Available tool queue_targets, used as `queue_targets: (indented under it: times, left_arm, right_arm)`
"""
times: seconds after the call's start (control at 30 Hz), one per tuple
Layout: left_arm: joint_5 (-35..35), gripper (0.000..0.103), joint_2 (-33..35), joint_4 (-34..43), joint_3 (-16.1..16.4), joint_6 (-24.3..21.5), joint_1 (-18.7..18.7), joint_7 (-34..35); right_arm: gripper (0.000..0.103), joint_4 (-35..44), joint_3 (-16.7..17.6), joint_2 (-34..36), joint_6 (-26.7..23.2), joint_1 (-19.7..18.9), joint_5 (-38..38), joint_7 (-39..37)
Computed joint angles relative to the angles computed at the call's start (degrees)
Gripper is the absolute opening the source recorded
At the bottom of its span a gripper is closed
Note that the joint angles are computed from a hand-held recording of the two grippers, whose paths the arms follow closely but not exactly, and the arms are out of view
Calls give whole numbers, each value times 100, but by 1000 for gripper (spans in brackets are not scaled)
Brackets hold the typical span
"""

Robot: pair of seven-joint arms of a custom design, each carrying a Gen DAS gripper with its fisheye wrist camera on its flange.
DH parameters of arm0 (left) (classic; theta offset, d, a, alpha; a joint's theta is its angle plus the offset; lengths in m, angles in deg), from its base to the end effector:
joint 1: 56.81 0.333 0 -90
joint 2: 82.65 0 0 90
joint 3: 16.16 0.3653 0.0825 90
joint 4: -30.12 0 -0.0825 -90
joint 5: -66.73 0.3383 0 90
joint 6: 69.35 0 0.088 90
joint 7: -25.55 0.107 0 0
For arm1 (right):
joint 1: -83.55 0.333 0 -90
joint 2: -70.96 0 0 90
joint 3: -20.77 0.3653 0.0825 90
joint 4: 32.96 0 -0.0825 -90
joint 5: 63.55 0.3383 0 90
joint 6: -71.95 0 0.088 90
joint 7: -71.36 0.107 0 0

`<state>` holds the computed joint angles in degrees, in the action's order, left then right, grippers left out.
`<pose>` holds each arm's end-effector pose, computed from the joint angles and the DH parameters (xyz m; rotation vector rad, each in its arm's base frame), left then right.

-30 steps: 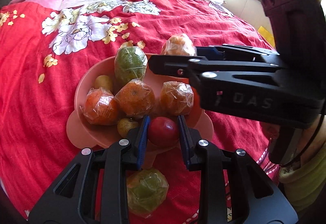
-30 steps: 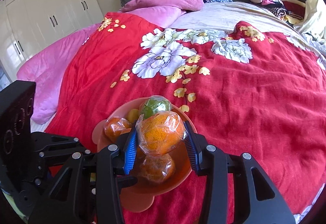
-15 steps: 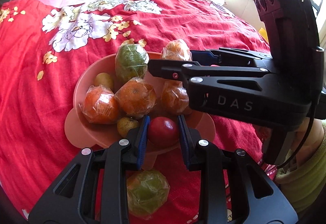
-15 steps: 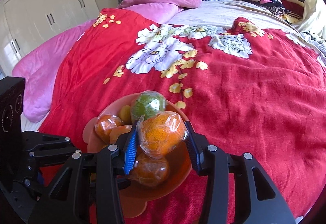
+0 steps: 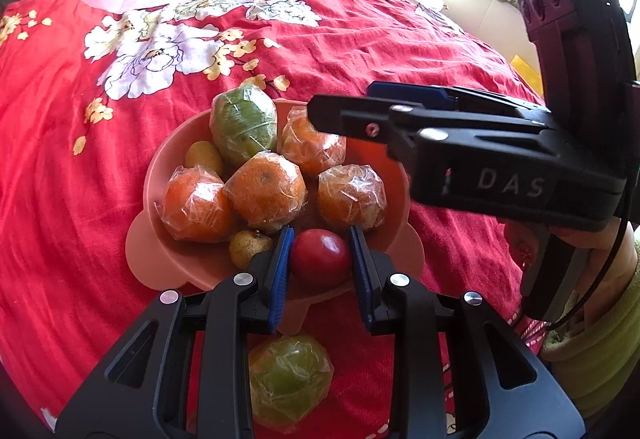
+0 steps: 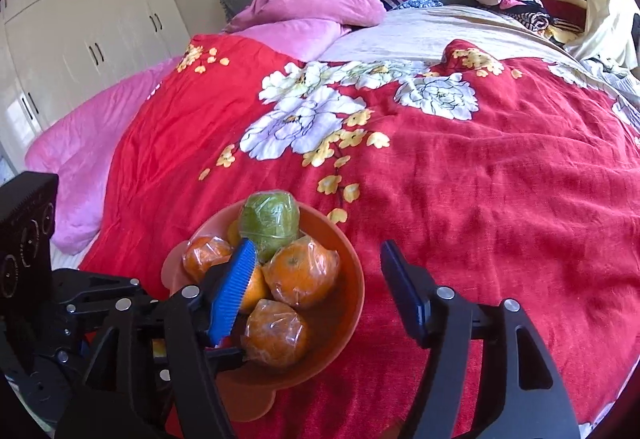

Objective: Organize fruits
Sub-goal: 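Lower the red tomato into the plate and open the left gripper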

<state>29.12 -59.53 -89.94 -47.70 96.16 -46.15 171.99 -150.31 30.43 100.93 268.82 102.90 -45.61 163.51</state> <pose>0.5811 -0.1517 0.3669 -1.2776 2.6031 -0.8987 0.5839 0.2639 0.3634 -1.6940 1.5842 -0.3919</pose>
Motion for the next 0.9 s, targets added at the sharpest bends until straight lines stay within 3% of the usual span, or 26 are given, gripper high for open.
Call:
queue_targets:
  times: [0.47,0.73,0.9]
  left_arm:
    - [24,21,-16,-98,-121,175,97,-25]
    - [-137,30,-143,-187,-244,216,220,112]
    - [-356,38,-231,-238,-283,290,246,253]
  right_arm:
    - [85,-314,-378,-234,323,390,341,-50]
    - [91,-459,-331,-340,453,397,388,-59]
    - [93,-556,-526,-430,579,637,613,-172]
